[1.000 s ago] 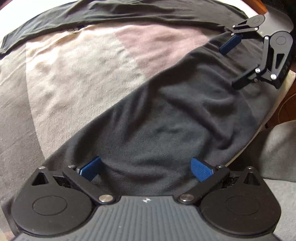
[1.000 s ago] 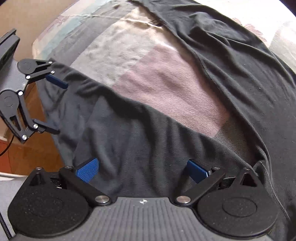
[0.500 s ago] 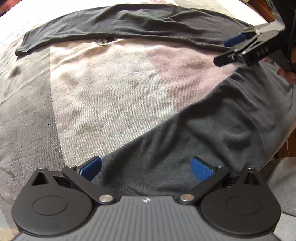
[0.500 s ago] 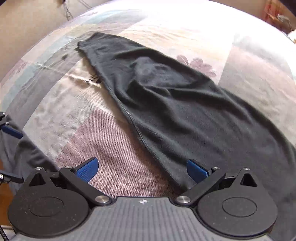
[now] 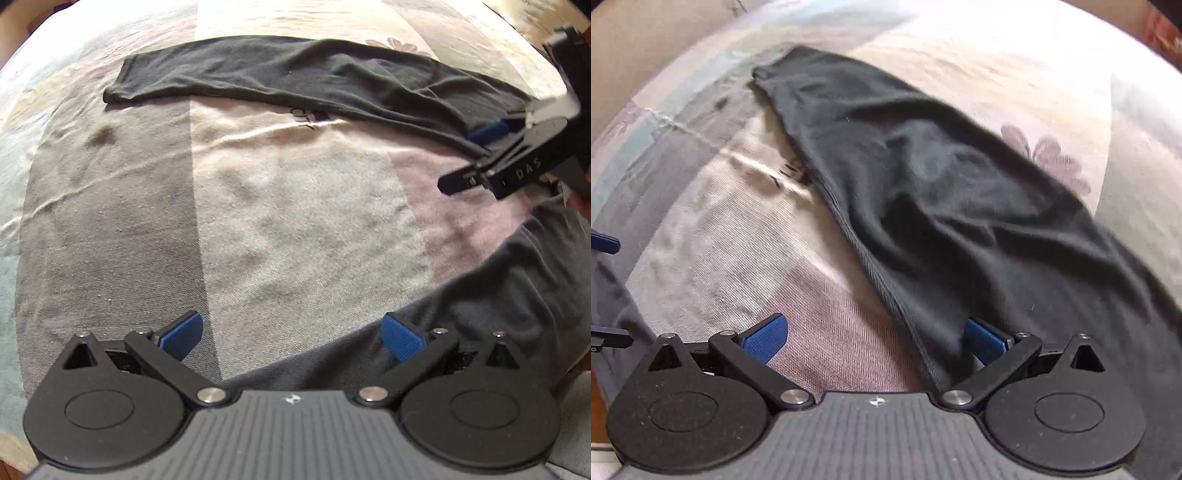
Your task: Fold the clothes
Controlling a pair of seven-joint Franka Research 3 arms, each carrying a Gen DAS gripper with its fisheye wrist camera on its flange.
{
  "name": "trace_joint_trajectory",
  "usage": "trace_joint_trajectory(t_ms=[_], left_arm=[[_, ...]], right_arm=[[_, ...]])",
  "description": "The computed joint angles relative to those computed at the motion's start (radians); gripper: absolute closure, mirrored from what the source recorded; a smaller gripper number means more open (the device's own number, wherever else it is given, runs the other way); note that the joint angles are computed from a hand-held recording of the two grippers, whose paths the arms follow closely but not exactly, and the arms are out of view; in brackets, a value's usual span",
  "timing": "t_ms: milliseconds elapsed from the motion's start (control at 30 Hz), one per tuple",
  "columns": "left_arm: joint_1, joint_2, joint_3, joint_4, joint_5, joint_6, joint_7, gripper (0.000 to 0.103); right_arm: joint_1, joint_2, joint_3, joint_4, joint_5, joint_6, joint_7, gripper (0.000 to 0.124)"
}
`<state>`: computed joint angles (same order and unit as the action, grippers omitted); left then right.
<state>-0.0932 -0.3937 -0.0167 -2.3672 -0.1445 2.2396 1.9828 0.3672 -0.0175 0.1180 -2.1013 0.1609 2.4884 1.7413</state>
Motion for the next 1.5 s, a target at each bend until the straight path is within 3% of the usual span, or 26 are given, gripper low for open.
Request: trace_joint_trajectory(t_ms=[200,300,400,600,700,867,1000,1133,1333,1433,1500], left_arm=[[0.006,0.051,0.015,0.051,-0.052,0.007,-0.009,0.001],[-0.008,0.109,0.02,0.106,-0.117,0.032,0.047,0.001],[-0.021,0.204,0.01,0.19,-0.203,0.072,0.145,0.001],[-0.012,0.423,-0.074,0.393,-0.391,0.096,0.363,0.001],[0.007,0.506,-0.127,0.463,-0.393,0.069,0.407,0.001],[0.043,0.526,-0.164,0.459,-0.329,0.031,0.397,0.001],[0.067,0.509,-0.156,0.485,-0.322,-0.049,0.412,0.001],[0.074,0.585,-0.16,0.583,-0.318,0.014,0.406,0.001],[0.072,0.739,-0.14,0.737,-0.1,0.103,0.166,0.002],[0.124,0.747,-0.179,0.77,-0.147,0.094,0.142,0.001],[0.154,0.759,-0.222,0.803,-0.217,0.067,0.194,0.001]], right_arm=[[0.007,-0.076,0.012,-0.06,0.046,-0.01,0.07,0.021],[-0.017,-0.08,0.024,-0.062,-0.078,0.026,0.206,0.021],[-0.031,-0.073,0.023,-0.057,-0.146,-0.057,0.347,0.021],[-0.025,-0.099,0.023,-0.092,-0.127,-0.053,0.39,0.021],[-0.029,-0.095,0.027,-0.091,-0.148,-0.046,0.455,0.021],[-0.026,-0.106,0.029,-0.103,-0.174,-0.038,0.5,0.021],[-0.03,-0.116,0.024,-0.118,-0.153,-0.016,0.507,0.021],[-0.033,-0.118,0.029,-0.118,-0.164,-0.02,0.529,0.021],[-0.031,-0.111,0.029,-0.105,-0.174,-0.042,0.533,0.021],[-0.03,-0.121,0.026,-0.122,-0.162,-0.018,0.522,0.021],[-0.033,-0.118,0.037,-0.119,-0.198,-0.022,0.547,0.021]])
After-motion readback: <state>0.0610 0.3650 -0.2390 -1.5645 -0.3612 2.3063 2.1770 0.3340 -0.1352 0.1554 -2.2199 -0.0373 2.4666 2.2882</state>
